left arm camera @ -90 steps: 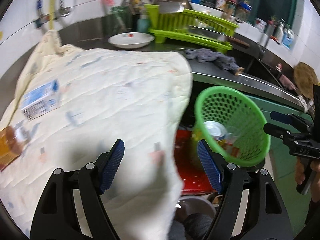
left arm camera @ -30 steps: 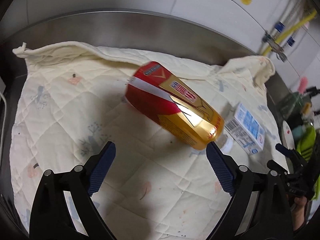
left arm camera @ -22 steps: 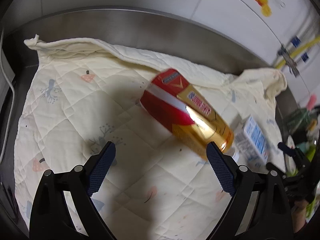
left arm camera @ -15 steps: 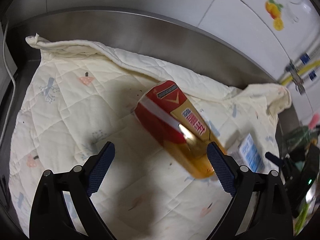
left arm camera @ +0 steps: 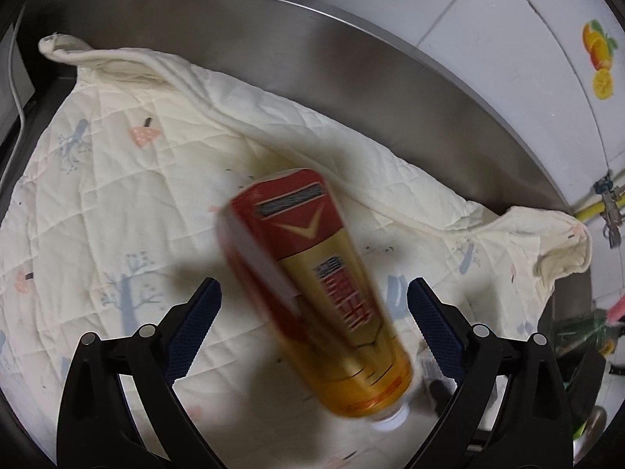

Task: Collect trash
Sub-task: 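Grasp the red-and-gold drink box with the left tool while the right tool grasps the milk carton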

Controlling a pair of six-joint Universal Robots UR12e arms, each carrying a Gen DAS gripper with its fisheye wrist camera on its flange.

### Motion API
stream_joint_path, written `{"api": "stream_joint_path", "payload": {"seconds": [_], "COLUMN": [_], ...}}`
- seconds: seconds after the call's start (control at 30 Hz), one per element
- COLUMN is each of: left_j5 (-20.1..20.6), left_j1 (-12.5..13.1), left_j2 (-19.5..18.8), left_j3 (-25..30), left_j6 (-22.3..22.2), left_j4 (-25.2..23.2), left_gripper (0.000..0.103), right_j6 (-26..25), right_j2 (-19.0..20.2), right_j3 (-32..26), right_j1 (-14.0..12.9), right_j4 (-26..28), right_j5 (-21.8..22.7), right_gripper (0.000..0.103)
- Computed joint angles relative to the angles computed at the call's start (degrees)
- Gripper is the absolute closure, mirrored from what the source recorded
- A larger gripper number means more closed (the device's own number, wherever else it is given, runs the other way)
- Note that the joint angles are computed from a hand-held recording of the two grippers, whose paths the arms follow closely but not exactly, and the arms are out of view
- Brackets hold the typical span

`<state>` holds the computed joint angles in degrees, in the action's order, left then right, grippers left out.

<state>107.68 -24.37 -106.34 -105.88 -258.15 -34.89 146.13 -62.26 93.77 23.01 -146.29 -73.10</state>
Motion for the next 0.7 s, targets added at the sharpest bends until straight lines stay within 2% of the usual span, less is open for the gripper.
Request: {"api": "stream_joint_path", "payload": {"seconds": [0.07,0.17,0.3,0.33,0.37,0.57,0.7], "left_j5": [0.12,-0.71,0.80,0.94,0.83,1.63,3.24], "left_j1": [0.09,0.43,0.19,0.12,0.11,-0.47,-1.65], "left_j2": [-0.75,-1.61,-2.55,-2.70,-2.95,-2.70,-2.11], "left_j3": [1.15,2.39,3.89,4.00,4.23,2.78,1.79], "left_j6": [-0.89,-2.32,-2.08,-1.67,-1.36,4.78,11.06], "left_j4": [-1.83,-4.01,-7.68,-8.10,-8.46,-3.97,-0.83], "left_gripper": [0.008,0.008,0.010,0.011,0.017,0.021,0.025], "right_j6": [-0.21,0.18,2.01,2.38,3.08,6.46,10.07], "right_j2": [0.09,-0.08,-1.03,-1.40,-1.87,-4.78,-7.03], "right_j3": [-0.22,0.03,1.25,1.76,2.47,7.25,11.14], "right_j1": [0.11,0.37,-0.07,-0.27,-0.52,-2.14,-3.48], "right_j4": [0.97,0.73,0.27,0.13,-0.07,-3.46,-7.38], "right_j5": [0.21,-0.44,0.92,1.35,1.79,2.92,3.23], "right_gripper": [0.032,0.034,0.036,0.036,0.037,0.039,0.039]}}
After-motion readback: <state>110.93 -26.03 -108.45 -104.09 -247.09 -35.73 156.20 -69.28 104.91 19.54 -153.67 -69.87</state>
